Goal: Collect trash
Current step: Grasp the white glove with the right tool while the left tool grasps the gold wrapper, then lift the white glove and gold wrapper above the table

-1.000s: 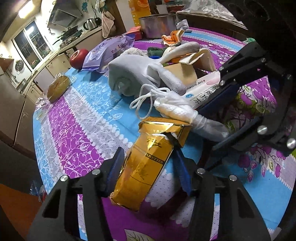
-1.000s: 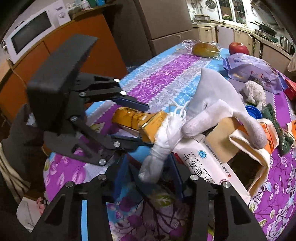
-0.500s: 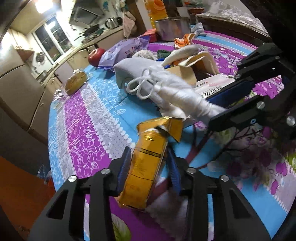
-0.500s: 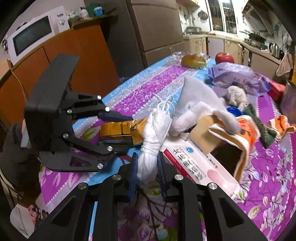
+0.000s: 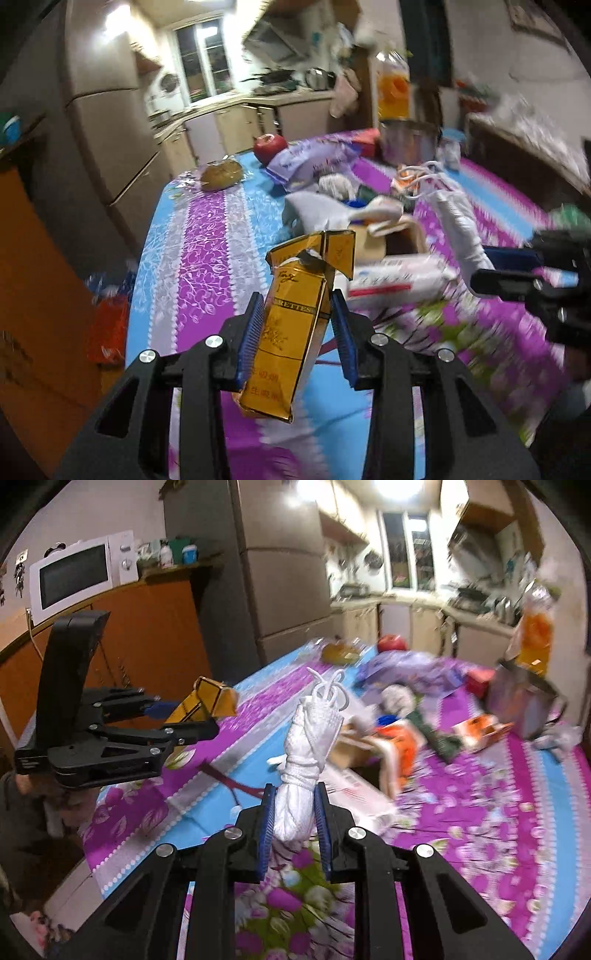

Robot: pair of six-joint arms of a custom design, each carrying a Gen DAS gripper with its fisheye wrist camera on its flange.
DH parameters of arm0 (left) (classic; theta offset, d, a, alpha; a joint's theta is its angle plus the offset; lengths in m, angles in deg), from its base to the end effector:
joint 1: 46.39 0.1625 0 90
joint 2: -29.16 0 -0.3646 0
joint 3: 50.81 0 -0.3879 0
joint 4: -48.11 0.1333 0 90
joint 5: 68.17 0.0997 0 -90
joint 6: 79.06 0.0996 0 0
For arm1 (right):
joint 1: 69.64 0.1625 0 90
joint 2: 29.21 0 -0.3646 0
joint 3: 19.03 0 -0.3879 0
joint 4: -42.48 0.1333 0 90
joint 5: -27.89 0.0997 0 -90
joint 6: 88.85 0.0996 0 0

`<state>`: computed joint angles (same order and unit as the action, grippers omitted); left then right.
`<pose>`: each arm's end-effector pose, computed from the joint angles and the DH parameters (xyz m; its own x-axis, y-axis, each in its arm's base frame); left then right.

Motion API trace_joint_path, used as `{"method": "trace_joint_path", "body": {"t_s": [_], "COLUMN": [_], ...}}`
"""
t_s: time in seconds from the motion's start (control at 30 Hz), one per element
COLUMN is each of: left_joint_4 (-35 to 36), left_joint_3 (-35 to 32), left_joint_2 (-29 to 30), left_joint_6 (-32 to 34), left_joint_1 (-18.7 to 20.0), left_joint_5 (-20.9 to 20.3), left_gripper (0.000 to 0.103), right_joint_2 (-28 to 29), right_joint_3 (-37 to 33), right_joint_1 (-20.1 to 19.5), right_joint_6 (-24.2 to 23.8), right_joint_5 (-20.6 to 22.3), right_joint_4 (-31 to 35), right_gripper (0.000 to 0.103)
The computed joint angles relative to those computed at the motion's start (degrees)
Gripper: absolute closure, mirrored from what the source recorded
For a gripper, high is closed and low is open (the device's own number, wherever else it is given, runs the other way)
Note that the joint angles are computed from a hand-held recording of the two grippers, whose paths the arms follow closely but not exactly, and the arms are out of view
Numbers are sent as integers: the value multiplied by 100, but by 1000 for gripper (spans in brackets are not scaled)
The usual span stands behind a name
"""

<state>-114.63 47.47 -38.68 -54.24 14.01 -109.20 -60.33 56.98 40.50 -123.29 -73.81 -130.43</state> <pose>-0.1100 -0.6157 0.3224 -0.5923 0.1636 -0.7889 0.6765 0.6329 -0.3766 0.3560 -0.6423 0.0618 -0.6403 -0.5996 0.4801 -0.7680 0.4856 -0.4176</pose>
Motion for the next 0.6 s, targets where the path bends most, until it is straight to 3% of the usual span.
{"method": "trace_joint_path", "body": {"t_s": [0.13, 0.2, 0.27, 0.43, 0.6], "left_joint_4": [-846, -1013, -1481, -2206, -2372], "left_joint_3": [187, 269, 370, 463, 421], "left_joint_2": [264, 329, 473, 801, 1072], "left_joint_6": [-276, -671, -626, -660, -780], "left_joint_1": [-316, -453, -638, -1034, -1259], "left_joint_5": [552, 615, 824, 1097, 1131], "left_gripper": [67, 67, 68, 68, 68], "right_joint_2": [-355, -446, -579, -849, -1107], "right_joint_3": [548, 683, 861, 1213, 1536], "right_joint_1": [4, 1, -4, -61, -131], "right_joint_6": [-95, -151, -161, -74, -98], "right_joint_5": [-207, -345, -513, -716, -759], "right_joint_4": [-878, -1195, -1552, -2018, -2347], "right_gripper": [81, 81, 81, 81, 81]}}
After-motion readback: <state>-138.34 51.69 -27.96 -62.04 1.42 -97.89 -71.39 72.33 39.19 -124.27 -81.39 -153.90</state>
